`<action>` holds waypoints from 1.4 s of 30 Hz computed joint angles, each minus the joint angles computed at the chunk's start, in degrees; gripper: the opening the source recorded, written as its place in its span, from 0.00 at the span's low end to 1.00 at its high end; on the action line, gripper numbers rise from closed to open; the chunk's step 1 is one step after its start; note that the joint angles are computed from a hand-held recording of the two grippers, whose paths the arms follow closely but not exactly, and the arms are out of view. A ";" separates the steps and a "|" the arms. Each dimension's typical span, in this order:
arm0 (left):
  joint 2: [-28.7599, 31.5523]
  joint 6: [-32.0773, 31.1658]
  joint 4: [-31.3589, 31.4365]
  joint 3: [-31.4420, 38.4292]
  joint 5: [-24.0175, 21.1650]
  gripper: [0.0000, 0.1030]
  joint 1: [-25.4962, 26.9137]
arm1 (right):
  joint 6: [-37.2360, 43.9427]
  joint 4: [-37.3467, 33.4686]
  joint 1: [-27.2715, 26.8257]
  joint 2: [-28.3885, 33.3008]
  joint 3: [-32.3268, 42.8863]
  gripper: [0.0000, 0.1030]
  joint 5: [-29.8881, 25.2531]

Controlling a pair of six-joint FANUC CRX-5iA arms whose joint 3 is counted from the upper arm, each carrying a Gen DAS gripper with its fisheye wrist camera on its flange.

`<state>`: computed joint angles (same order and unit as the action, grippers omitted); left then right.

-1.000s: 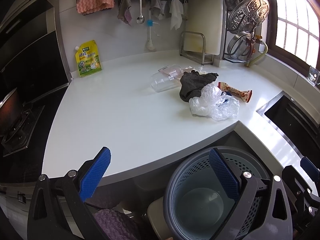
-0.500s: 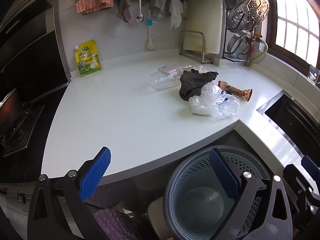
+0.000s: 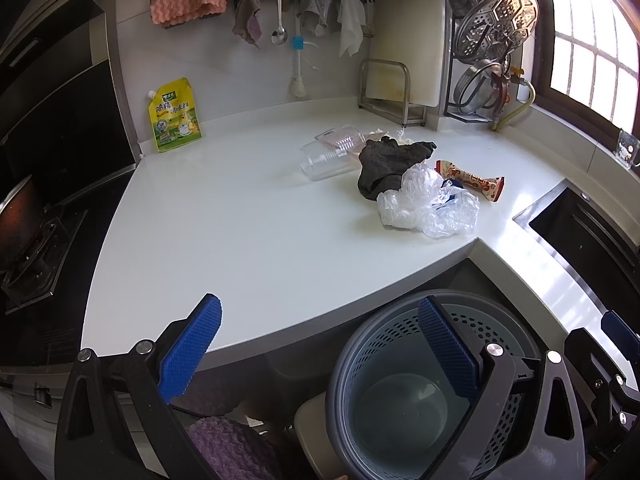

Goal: Collect trash

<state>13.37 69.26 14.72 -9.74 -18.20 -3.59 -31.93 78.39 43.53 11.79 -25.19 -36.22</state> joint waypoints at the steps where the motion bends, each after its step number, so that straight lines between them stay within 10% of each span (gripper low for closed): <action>1: 0.01 -0.15 0.17 -0.02 -0.04 0.94 0.01 | 0.07 -0.10 0.00 0.03 0.07 0.87 0.02; 29: 4.06 5.73 -4.46 5.07 -3.22 0.94 -0.06 | -2.42 5.02 -6.42 -0.05 -1.47 0.87 5.00; 36: 8.41 8.07 -5.01 11.34 -4.63 0.94 -2.11 | 8.13 3.14 -14.10 2.75 4.28 0.87 11.90; 42: 11.87 12.12 -7.12 16.67 -6.65 0.94 -4.06 | 28.94 -11.85 -17.87 9.14 14.40 0.87 15.25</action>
